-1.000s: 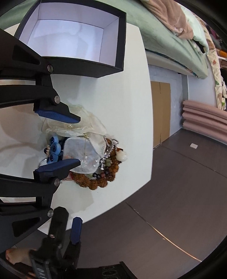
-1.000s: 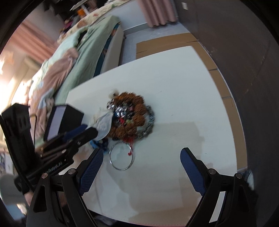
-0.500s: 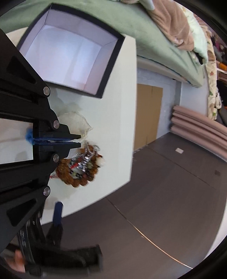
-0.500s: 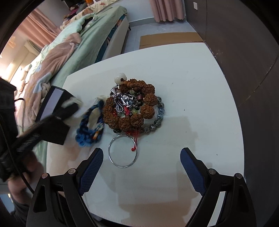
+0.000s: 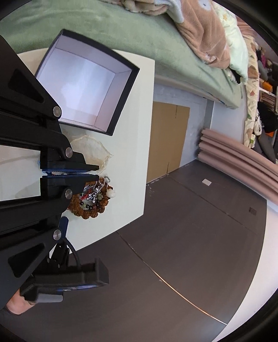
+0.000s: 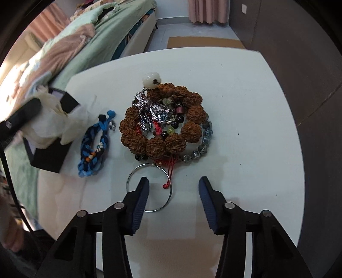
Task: Organize jewelry
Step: 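Lift the white pouch with the left gripper while the right gripper grasps the silver bangle, then carry pouch and bangle into the black box and open both grippers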
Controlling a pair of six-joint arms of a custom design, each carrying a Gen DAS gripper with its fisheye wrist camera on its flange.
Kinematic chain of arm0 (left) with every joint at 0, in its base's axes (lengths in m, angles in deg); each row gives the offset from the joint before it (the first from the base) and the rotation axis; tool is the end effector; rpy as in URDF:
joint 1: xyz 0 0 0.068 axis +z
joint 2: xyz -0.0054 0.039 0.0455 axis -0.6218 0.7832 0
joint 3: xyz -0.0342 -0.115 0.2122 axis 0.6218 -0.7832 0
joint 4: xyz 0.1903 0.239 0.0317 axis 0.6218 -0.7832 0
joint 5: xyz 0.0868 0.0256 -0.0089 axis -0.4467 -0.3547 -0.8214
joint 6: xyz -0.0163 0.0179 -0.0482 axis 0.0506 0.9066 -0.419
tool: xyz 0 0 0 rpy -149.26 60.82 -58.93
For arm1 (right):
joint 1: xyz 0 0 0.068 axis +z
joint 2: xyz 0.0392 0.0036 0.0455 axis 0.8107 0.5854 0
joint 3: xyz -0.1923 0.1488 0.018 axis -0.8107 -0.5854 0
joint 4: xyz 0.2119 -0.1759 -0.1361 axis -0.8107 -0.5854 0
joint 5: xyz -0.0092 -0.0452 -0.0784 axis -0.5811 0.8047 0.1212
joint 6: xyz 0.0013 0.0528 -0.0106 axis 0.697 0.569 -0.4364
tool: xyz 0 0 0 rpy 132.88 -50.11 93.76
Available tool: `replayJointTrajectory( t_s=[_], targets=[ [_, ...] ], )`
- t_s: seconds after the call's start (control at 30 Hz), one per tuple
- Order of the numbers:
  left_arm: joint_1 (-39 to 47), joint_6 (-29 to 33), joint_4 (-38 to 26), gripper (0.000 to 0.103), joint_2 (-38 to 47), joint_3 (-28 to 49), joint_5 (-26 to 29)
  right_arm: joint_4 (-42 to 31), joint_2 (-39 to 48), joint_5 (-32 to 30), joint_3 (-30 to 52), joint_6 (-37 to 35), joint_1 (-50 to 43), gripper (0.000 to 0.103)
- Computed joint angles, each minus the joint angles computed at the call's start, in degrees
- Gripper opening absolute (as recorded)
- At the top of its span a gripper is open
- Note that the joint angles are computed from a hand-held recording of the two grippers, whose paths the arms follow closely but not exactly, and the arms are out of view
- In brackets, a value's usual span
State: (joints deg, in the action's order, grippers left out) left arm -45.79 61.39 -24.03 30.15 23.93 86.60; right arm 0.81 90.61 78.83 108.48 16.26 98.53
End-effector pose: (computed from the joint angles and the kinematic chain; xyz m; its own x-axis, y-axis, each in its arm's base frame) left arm 0.3767 -0.0734 0.2553 -0.7114 0.3430 -0.6134 0.6696 0.5958 -0.4434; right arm 0.2625 0.2439 0.1927 -0.8609 0.4025 -0.3112 0.3954 0.9142 0.0887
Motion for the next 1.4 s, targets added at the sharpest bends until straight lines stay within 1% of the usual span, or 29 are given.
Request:
replayJointTrajectory(
  t_s=[0.07,0.1,0.13,0.17,0.23,0.5,0.67,0.83,0.87,0.97,1.13,1.23,1.4],
  targets=[
    [0.68,0.25,-0.29,0.000,-0.23,0.10,0.37,-3.41,3.65,1.76,4.06,-0.77,1.10,0.032],
    [0.91,0.33,-0.42,0.000,-0.26,0.16,0.47,-4.20,3.97,2.35,4.51,-0.81,1.45,0.027],
    [1.17,0.43,-0.59,0.000,-0.37,0.14,0.55,-3.71,3.56,2.16,4.15,-0.66,1.55,0.009],
    [1.44,0.52,-0.80,0.000,-0.37,0.25,0.64,-2.79,2.56,1.40,3.18,-0.19,1.40,0.006],
    [1.95,0.65,-1.03,0.000,-0.47,0.33,0.71,-1.33,0.57,1.18,1.18,0.51,1.67,0.006],
    [4.68,1.66,-2.75,0.000,-0.73,1.41,2.33,8.11,-14.03,2.13,-10.72,5.44,2.50,0.006],
    [6.35,2.09,-3.56,0.000,0.14,2.78,3.04,13.31,-20.19,3.15,-15.25,7.80,2.76,0.006],
    [7.30,2.10,-3.78,0.000,1.14,4.02,3.27,16.45,-19.88,4.88,-14.83,8.61,3.11,0.006],
    [7.45,2.16,-3.92,0.000,1.31,4.27,3.32,16.53,-19.51,5.15,-14.37,8.90,3.05,0.004],
    [7.62,2.24,-4.08,0.000,1.51,4.63,3.27,15.76,-19.99,6.99,-14.15,10.40,3.50,0.004],
    [7.59,2.19,-3.89,0.000,1.45,4.61,3.20,16.79,-22.65,9.67,-15.74,12.10,3.67,0.004],
    [7.63,1.87,-3.58,0.000,1.58,4.75,3.30,18.75,-24.30,11.03,-16.66,11.77,3.82,0.004],
    [7.69,1.38,-3.82,0.000,3.21,6.32,2.99,22.42,-23.20,12.33,-15.46,9.52,4.11,0.004]
  ],
)
